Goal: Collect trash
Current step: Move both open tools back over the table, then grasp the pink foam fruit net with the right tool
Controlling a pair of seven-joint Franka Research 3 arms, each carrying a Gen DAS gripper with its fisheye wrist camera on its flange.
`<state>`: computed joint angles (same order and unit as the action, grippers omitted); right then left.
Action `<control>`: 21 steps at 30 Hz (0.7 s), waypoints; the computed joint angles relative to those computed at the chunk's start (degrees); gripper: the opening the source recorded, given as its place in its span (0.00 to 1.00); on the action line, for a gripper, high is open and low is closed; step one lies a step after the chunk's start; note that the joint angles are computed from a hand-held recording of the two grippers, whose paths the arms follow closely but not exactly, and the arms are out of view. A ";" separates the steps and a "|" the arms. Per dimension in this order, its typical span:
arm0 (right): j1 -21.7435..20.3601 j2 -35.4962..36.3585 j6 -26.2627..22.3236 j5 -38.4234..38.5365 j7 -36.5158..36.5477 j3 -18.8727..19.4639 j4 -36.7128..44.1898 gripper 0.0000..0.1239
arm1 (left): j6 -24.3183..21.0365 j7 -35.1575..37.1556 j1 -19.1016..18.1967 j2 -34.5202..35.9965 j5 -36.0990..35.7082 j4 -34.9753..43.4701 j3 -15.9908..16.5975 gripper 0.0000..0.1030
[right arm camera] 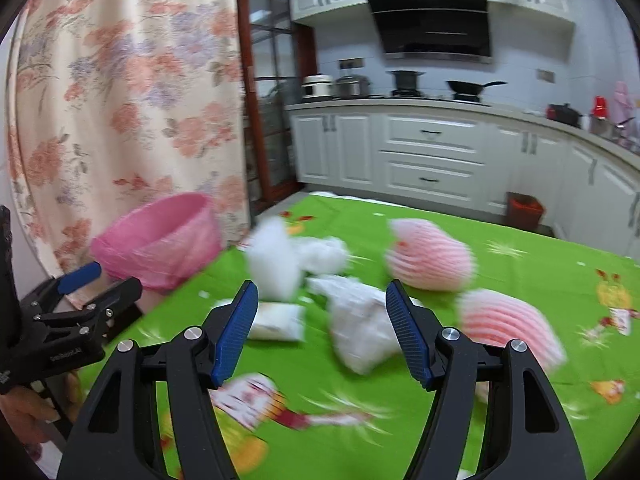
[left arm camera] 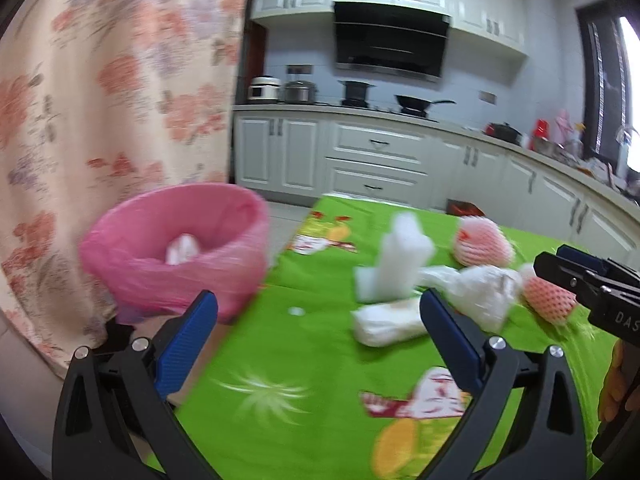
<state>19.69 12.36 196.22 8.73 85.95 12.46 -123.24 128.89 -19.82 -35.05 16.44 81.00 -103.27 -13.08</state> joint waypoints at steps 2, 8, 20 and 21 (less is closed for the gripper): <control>0.89 -0.94 0.55 1.61 -0.65 -1.80 -1.67 0.51 | 0.19 1.47 -0.66 2.39 -0.09 2.90 -0.23 0.95; 3.40 -2.82 2.44 9.00 -4.43 -6.68 -5.82 0.52 | 2.20 5.46 -3.58 8.85 -2.72 10.72 1.31 0.95; 2.27 -1.46 2.32 16.46 -8.09 -8.86 -5.47 0.58 | 5.81 13.20 -8.15 16.74 -8.78 21.19 6.29 0.95; 2.21 -1.31 2.04 16.60 -8.23 -8.96 -5.28 0.59 | 6.06 13.66 -8.35 17.03 -9.20 21.47 6.54 0.95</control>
<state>21.90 11.05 198.26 25.33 77.72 3.50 -128.52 134.95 -6.16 -43.40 33.46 71.80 -81.80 -6.53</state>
